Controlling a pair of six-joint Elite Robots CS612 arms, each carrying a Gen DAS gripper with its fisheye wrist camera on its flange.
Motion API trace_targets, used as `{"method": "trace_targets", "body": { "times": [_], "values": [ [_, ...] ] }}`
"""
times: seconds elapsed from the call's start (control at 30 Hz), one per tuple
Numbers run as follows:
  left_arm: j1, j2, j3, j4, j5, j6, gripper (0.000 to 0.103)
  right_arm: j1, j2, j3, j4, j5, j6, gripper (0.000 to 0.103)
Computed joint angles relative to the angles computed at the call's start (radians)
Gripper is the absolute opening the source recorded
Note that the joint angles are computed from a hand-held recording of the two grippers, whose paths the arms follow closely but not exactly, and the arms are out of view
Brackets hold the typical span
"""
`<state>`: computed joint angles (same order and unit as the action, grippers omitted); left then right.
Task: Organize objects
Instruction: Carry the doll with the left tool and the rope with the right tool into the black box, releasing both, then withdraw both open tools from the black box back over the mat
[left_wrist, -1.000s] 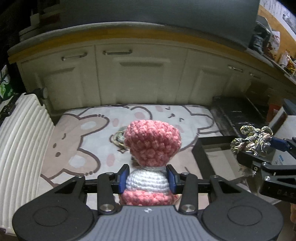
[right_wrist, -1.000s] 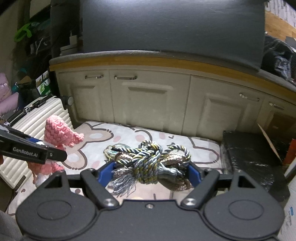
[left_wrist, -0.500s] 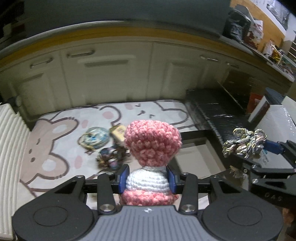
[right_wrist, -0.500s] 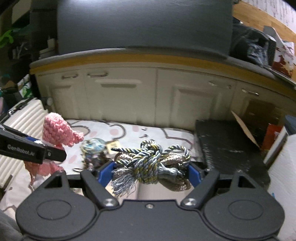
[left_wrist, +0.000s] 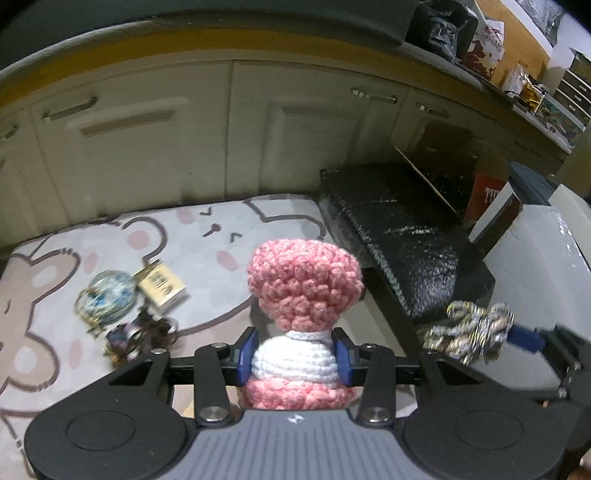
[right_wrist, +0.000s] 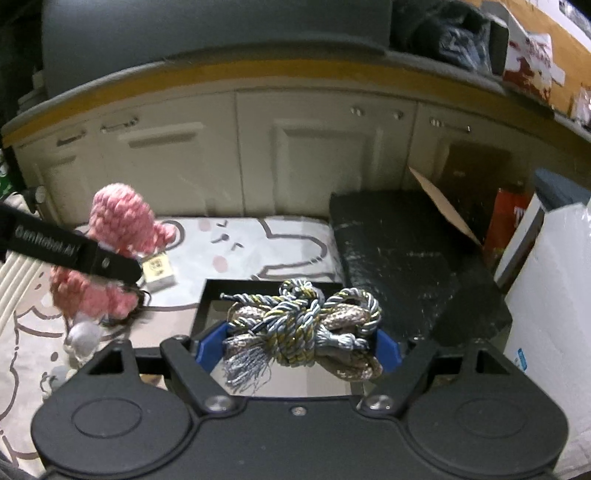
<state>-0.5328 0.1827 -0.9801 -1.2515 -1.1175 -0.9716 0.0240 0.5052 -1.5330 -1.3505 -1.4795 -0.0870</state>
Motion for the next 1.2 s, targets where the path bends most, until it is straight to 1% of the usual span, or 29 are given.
{"method": "trace_targets", "body": {
  "times": [0.1, 0.2, 0.3, 0.43, 0.47, 0.5, 0.53, 0.57, 0.6, 0.67, 0.8, 0.93, 0.97, 1.0, 1.03, 1.2],
  "values": [
    [0.017, -0.002, 0.044, -0.073, -0.04, -0.01, 0.044, -0.006, -0.004, 0.027, 0.006, 0.005, 0.004, 0.082],
    [0.036, 0.001, 0.078, -0.132, -0.11, -0.045, 0.044, -0.007, -0.007, 0.053, 0.016, 0.001, -0.002, 0.082],
    [0.053, 0.008, 0.097, -0.164, -0.178, -0.089, 0.044, -0.006, -0.013, 0.08, 0.031, -0.003, -0.013, 0.082],
    [0.071, 0.024, 0.108, -0.195, -0.228, -0.155, 0.044, -0.004, -0.021, 0.112, 0.036, -0.013, -0.024, 0.082],
    [0.075, 0.03, 0.102, -0.196, -0.251, -0.136, 0.044, -0.002, -0.024, 0.122, 0.035, -0.018, -0.024, 0.082],
    [0.079, 0.035, 0.103, -0.196, -0.262, -0.155, 0.044, -0.001, -0.026, 0.13, 0.033, -0.021, -0.023, 0.082],
    [0.082, 0.041, 0.1, -0.198, -0.274, -0.176, 0.046, -0.001, -0.028, 0.137, 0.031, -0.021, -0.022, 0.082],
    [0.085, 0.047, 0.096, -0.199, -0.284, -0.184, 0.05, 0.0, -0.029, 0.143, 0.03, -0.019, -0.022, 0.082],
    [0.087, 0.05, 0.095, -0.195, -0.288, -0.19, 0.056, -0.001, -0.031, 0.148, 0.03, -0.017, -0.022, 0.082],
    [0.088, 0.05, 0.097, -0.176, -0.276, -0.176, 0.065, 0.0, -0.034, 0.157, 0.033, -0.018, -0.024, 0.082],
    [0.087, 0.045, 0.094, -0.126, -0.249, -0.109, 0.067, -0.001, -0.039, 0.17, 0.051, -0.007, -0.023, 0.082],
    [0.083, 0.036, 0.098, -0.086, -0.233, -0.055, 0.068, -0.001, -0.043, 0.183, 0.085, 0.013, 0.001, 0.084],
    [0.082, 0.032, 0.102, -0.076, -0.225, -0.041, 0.07, -0.002, -0.044, 0.185, 0.097, 0.022, 0.005, 0.088],
    [0.079, 0.03, 0.103, -0.066, -0.219, -0.027, 0.071, -0.002, -0.044, 0.184, 0.104, 0.027, 0.01, 0.096],
    [0.078, 0.027, 0.106, -0.059, -0.216, -0.013, 0.072, 0.0, -0.043, 0.183, 0.106, 0.021, 0.016, 0.099],
    [0.071, 0.02, 0.109, -0.034, -0.202, 0.042, 0.076, 0.004, -0.044, 0.178, 0.106, -0.001, 0.019, 0.1]
  ]
}}
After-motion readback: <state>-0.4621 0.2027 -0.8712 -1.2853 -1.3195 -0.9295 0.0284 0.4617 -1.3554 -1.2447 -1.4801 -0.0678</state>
